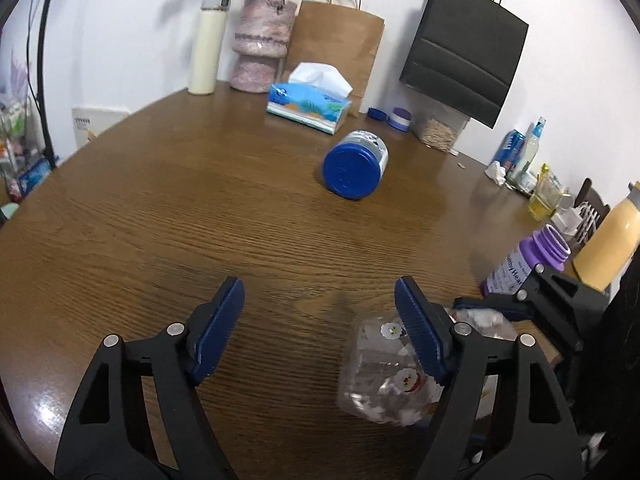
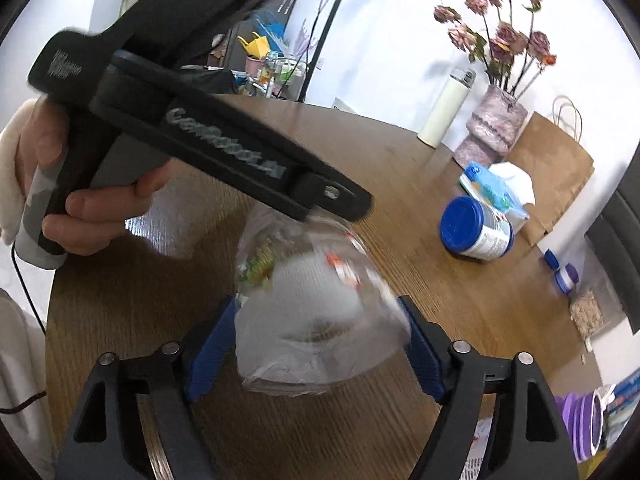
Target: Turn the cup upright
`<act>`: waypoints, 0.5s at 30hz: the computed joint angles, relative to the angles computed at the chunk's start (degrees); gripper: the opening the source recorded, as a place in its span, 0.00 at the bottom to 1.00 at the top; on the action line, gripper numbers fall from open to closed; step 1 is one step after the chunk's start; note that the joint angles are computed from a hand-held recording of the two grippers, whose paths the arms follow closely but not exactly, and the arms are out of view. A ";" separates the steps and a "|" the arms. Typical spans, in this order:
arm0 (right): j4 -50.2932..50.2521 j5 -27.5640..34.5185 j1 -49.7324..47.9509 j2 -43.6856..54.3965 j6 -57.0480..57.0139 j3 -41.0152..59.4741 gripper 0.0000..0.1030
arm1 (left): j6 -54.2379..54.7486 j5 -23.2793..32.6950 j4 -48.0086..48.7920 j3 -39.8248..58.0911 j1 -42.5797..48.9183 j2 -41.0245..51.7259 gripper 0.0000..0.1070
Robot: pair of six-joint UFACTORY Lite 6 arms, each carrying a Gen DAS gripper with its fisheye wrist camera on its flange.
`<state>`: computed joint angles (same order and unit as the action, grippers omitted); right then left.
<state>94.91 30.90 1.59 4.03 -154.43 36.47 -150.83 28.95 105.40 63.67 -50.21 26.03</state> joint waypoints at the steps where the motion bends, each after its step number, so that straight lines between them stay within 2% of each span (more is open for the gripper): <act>1: -0.84 0.30 -0.39 -0.13 0.54 -0.27 0.81 | 1.24 0.59 -0.87 0.06 -0.54 -0.01 0.70; 4: -2.57 0.28 -1.93 0.20 1.53 -0.36 0.82 | 9.70 3.31 -8.14 2.19 -2.68 0.87 0.70; 8: -2.08 0.88 -5.74 -0.95 -0.03 -0.89 0.82 | 19.78 10.31 -16.46 5.60 -5.83 3.18 0.69; 10: -5.26 1.98 -8.02 0.18 3.40 0.73 0.82 | 19.91 9.23 -16.47 5.24 -5.62 2.63 0.69; 12: -3.21 1.55 -8.76 -0.16 1.22 0.01 0.82 | 17.29 7.64 -14.27 3.83 -5.03 1.16 0.69; 15: 7.13 -0.57 -8.26 -1.50 -8.27 -2.51 0.82 | 10.90 6.75 -9.89 0.67 -4.76 -2.51 0.70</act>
<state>102.04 30.33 -6.67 2.53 -162.70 33.96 -139.93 35.70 95.51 64.35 -54.97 23.52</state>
